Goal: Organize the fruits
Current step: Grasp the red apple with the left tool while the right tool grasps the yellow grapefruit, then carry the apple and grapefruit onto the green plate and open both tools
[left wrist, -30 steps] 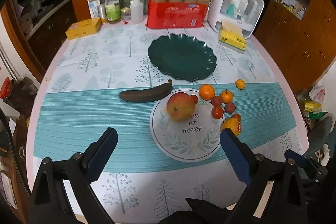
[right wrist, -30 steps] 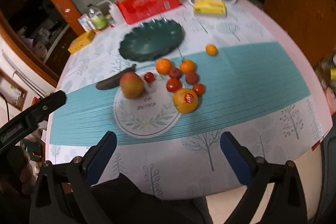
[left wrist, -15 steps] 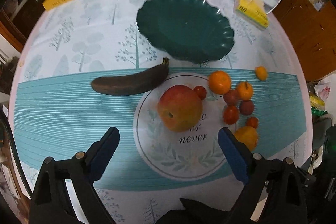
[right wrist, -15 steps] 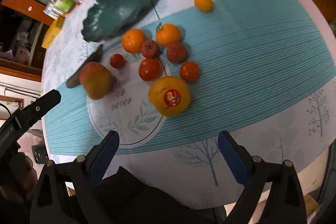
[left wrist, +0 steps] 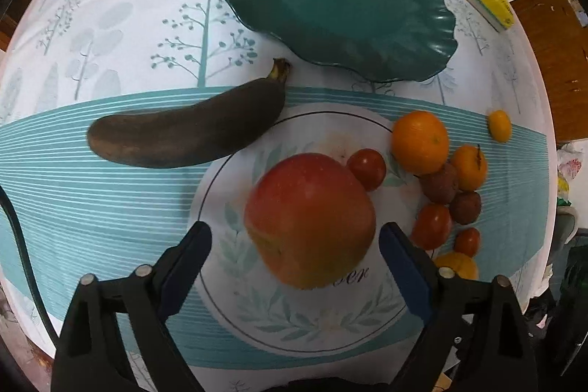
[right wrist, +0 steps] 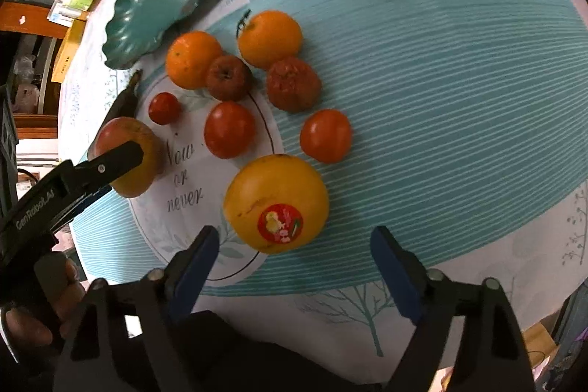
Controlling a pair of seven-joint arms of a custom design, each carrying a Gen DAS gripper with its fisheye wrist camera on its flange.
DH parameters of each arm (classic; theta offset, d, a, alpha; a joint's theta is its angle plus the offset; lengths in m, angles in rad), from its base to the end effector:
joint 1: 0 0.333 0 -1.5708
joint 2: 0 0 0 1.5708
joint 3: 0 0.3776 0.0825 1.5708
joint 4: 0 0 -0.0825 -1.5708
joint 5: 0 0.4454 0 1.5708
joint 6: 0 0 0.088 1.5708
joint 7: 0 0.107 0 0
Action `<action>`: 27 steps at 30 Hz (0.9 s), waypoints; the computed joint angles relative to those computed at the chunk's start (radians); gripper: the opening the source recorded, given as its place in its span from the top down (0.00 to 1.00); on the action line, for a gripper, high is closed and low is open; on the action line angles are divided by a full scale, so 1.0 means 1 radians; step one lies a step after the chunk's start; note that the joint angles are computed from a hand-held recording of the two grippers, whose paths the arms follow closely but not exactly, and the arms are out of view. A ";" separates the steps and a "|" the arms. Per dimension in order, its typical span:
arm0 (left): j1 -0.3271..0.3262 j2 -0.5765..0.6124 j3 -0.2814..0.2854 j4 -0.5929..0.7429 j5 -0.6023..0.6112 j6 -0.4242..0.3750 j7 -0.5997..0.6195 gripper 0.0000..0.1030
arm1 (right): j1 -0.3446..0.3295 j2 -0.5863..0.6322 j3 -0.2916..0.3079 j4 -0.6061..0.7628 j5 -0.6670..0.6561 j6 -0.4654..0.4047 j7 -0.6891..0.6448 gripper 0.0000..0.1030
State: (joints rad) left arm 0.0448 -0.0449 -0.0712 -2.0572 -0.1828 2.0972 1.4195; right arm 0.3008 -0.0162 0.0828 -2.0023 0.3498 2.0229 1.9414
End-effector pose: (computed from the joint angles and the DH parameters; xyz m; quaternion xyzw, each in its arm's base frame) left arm 0.6001 -0.0251 0.4997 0.7742 -0.6265 0.0832 0.0336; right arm 0.5586 0.2471 0.5071 -0.6494 0.7438 0.1371 0.0791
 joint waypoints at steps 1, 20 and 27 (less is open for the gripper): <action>0.000 0.008 0.000 0.004 -0.001 -0.002 0.000 0.15 | -0.001 0.006 -0.001 0.005 0.002 -0.005 -0.002 0.22; 0.016 0.060 -0.011 0.038 -0.048 -0.033 -0.003 0.34 | 0.006 0.047 0.001 0.041 0.031 0.014 -0.039 0.51; 0.020 0.003 0.001 -0.002 -0.037 -0.040 -0.026 0.35 | 0.005 0.022 0.001 0.024 0.042 0.005 -0.036 0.52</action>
